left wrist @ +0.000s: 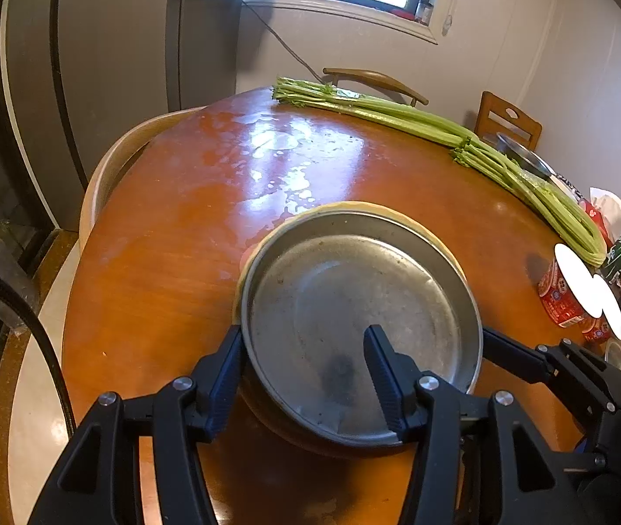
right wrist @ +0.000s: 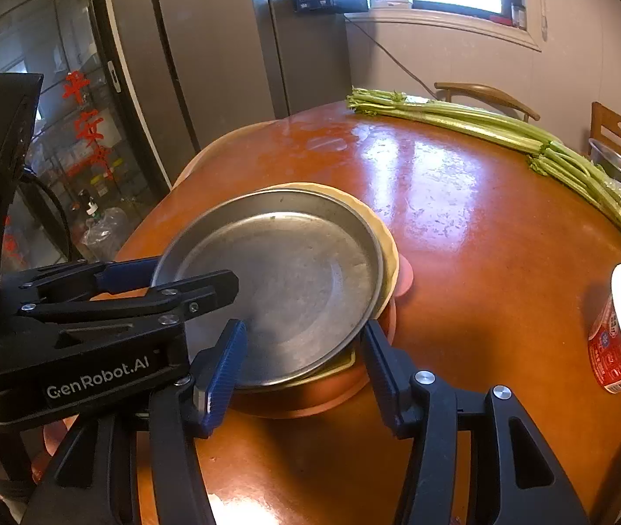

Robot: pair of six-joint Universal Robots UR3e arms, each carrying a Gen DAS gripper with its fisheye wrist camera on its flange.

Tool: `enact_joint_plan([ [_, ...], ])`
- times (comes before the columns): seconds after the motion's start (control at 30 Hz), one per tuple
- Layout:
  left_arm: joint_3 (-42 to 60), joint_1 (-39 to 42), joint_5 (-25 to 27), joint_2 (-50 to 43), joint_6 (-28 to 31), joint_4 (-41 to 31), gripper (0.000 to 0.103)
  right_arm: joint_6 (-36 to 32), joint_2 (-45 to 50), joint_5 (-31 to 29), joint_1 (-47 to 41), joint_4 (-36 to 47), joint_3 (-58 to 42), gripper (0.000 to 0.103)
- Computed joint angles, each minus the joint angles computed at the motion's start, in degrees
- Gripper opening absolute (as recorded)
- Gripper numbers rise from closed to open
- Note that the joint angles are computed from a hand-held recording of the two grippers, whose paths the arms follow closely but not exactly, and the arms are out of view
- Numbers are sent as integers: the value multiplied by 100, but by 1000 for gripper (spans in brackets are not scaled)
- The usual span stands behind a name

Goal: Organize plates and bowls
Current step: 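Lower the steel pan onto the shell plate and open the left tool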

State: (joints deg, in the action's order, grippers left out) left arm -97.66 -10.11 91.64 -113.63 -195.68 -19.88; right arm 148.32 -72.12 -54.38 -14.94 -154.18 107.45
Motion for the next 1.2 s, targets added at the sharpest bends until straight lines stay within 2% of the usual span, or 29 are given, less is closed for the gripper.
enact_joint_plan([
  [0.4,-406,79,90,450,-43,211,57,60,-168,58,-160,-78,141,57],
  [0.67,-638,232,101,631,-168,133,58,104,-384,188,-366,-8,306,62],
  [0.8,-753,458,-240,611,-345,97,58,146,-401,218,-471,56,301,63],
  [0.9,-904,807,-959,591,-446,70,59,207,-378,145,-498,87,285,63],
  [0.97,-906,928,-1254,495,-505,73,59,216,-344,116,-495,139,260,63],
  [1.2,-495,774,-1280,124,-504,-116,59,232,-248,125,-432,233,182,63],
])
